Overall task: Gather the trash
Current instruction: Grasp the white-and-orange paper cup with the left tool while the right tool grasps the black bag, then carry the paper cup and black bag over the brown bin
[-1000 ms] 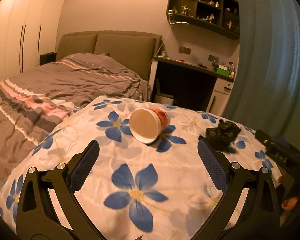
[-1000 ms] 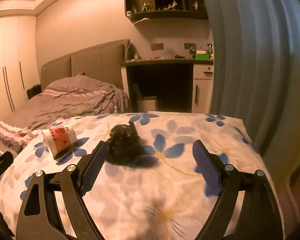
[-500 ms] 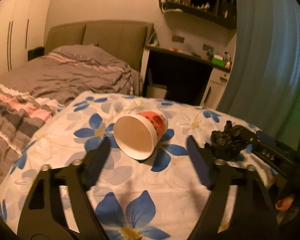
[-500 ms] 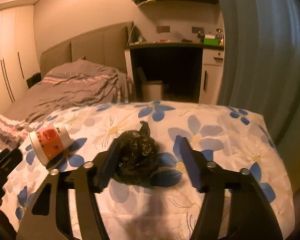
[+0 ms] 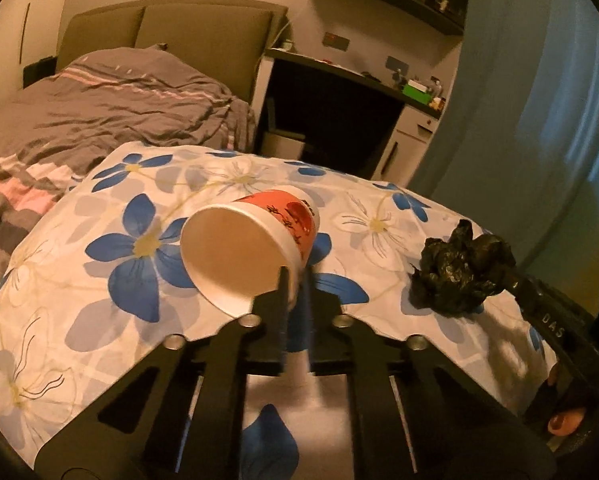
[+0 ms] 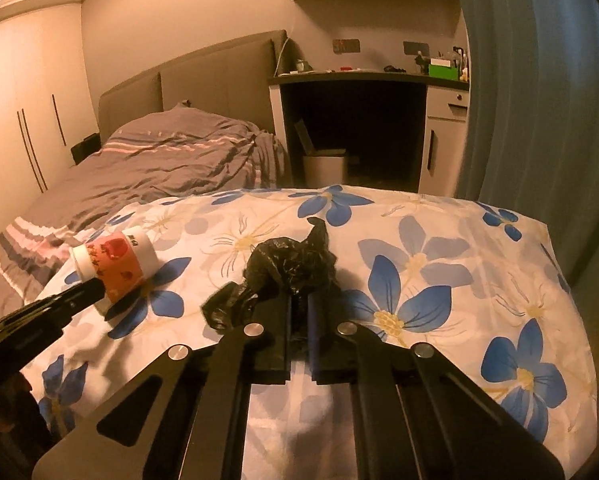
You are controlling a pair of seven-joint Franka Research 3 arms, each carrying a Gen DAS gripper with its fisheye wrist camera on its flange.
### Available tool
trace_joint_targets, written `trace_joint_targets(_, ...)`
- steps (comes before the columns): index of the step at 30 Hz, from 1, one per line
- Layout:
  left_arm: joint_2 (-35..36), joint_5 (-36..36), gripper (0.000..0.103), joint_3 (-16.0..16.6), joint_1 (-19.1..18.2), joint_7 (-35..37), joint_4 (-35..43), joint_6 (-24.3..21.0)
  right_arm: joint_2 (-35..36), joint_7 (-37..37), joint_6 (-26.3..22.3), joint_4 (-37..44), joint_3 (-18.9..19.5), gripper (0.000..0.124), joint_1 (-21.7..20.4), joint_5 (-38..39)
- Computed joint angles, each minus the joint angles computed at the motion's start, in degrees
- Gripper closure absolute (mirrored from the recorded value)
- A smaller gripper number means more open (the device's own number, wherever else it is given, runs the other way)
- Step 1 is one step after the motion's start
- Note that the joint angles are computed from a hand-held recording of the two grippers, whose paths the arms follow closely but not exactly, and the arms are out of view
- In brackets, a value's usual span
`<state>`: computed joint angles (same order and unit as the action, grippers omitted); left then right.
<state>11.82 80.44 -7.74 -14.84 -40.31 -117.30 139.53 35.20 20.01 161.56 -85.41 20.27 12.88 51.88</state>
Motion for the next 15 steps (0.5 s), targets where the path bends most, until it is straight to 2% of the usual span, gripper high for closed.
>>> trace_joint_targets(3,-0.1,0.4,0.101,-0.1,-0.3,0.1,0.2,-0.8,-1.3,-3.5,0.3,-1.7,1.9,0.118,-2.0,2.9)
trace_joint_targets(8,-1.0,1.3,0.101,-1.4,-2.3,0.4,0.3,-4.8,-4.3,-9.9,-0.8,-4.8,3.0,0.119,-4.7,10.1)
trace_joint_targets(15,-0.6,2.4,0.101,-3.8,-6.7,1.1,3.3,-12.2,-10.8,-18.1,-5.3,-10.8,1.0,0.120,-7.7,22.2)
